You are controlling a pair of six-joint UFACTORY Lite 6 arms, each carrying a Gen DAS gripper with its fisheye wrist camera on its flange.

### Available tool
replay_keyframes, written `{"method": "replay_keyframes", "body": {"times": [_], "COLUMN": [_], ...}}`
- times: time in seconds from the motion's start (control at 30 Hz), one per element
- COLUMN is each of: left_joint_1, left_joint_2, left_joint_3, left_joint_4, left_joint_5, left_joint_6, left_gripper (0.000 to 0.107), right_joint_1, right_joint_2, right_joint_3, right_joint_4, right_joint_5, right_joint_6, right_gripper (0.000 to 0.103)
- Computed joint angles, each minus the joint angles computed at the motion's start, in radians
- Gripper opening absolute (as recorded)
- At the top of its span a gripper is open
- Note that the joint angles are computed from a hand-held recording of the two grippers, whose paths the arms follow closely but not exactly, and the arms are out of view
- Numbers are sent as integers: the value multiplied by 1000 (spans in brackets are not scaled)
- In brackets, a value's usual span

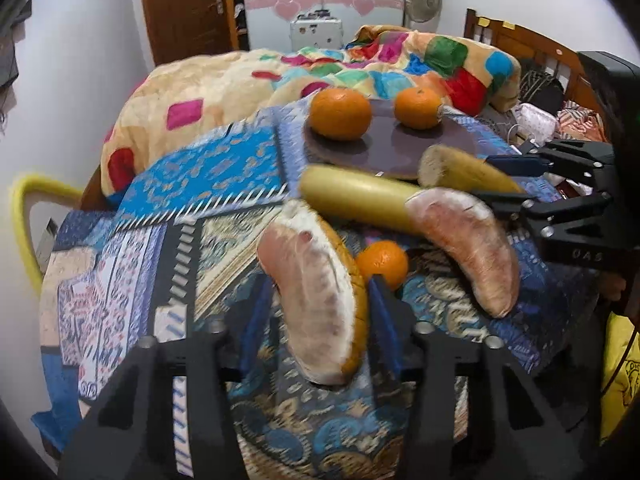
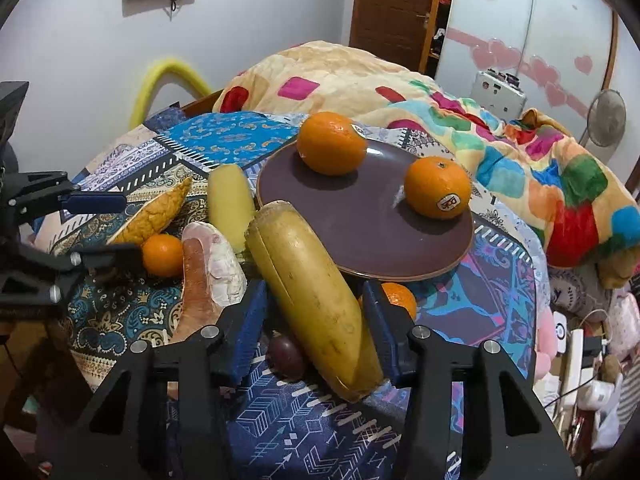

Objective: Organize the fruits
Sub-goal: 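Grasp the corn cob with the right gripper while the left gripper grasps a pomelo segment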

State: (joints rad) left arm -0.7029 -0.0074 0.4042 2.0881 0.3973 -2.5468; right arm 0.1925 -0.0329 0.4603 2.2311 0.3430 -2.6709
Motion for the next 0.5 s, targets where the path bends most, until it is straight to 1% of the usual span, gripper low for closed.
{"method": "replay_keyframes", "body": {"times": [0.03,0.1,0.27,0.43,0.5], "left_joint_1": [26,44,33,25,24], "left_joint_2": [4,-13,-40,-80,-106], "left_joint_3": [-7,-39,-67,-105,-125], "left_joint_4": [33,109,72,58,50], "left_joint_5": [-20,-15,-8,-4,-9], "left_joint_6": [-24,-90,-57,-59,-57], "left_gripper": [39,40,40,40,40], "right_joint_1": [2,0,-35,-105,-156], "right_joint_2": [-2,-17,-81,-151,-184], "right_joint_3": [-4,-17,-50,-89,-112], "right_joint_4": [19,27,-43,-201,-314], "right_joint_5": [1,1,-14,-26,-13], "right_joint_6": [-20,-25,43,181,266], "right_gripper": [45,42,35,32,31]}}
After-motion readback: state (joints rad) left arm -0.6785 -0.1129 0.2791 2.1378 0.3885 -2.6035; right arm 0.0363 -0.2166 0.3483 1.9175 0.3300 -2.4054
